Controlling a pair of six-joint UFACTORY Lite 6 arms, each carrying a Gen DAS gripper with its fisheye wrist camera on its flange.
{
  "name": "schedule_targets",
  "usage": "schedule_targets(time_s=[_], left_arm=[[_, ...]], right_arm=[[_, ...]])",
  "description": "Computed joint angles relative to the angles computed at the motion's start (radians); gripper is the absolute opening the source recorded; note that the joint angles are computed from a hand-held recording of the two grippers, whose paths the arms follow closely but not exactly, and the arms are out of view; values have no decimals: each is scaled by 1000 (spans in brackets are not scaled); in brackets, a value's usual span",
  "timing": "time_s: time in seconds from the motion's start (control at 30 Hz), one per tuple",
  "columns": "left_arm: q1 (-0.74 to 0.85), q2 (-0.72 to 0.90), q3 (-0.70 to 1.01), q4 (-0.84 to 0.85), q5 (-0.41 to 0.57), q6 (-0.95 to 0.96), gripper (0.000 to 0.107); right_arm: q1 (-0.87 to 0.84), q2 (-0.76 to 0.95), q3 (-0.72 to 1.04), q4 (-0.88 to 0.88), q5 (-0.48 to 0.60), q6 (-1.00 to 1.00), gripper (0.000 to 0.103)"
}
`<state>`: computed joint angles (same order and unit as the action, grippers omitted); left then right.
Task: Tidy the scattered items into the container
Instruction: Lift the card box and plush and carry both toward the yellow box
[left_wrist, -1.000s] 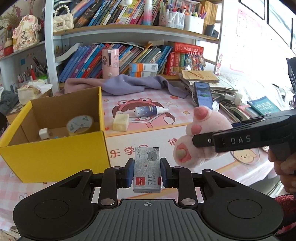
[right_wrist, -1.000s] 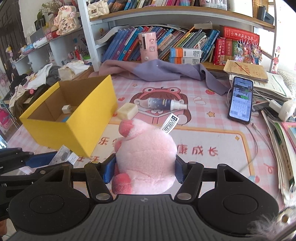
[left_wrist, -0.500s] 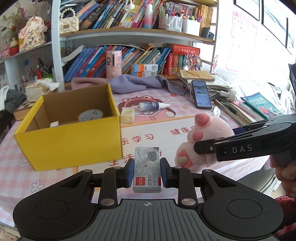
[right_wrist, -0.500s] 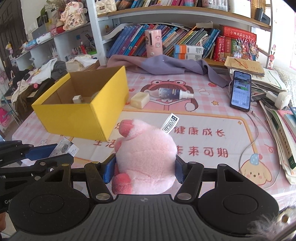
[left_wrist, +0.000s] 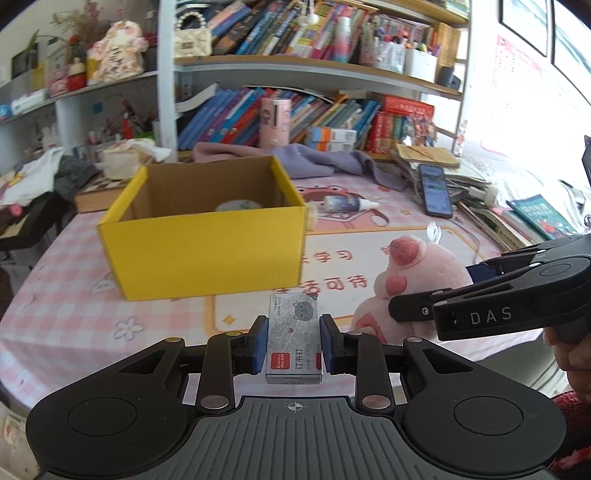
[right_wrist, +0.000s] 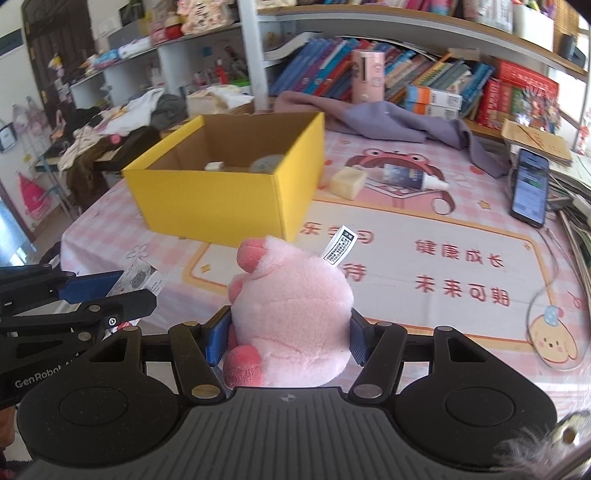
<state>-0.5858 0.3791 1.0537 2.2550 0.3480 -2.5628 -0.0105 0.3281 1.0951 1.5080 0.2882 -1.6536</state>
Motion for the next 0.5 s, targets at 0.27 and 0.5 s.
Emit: schedule_targets(time_s=[0.27, 0.5], left_arm=[[39, -88, -117, 41, 31, -66, 28], [73, -118, -166, 83, 20, -119, 28]], right_arm=[[77, 16, 21, -18, -17, 18, 60], [136, 38, 54, -72, -33, 72, 60]])
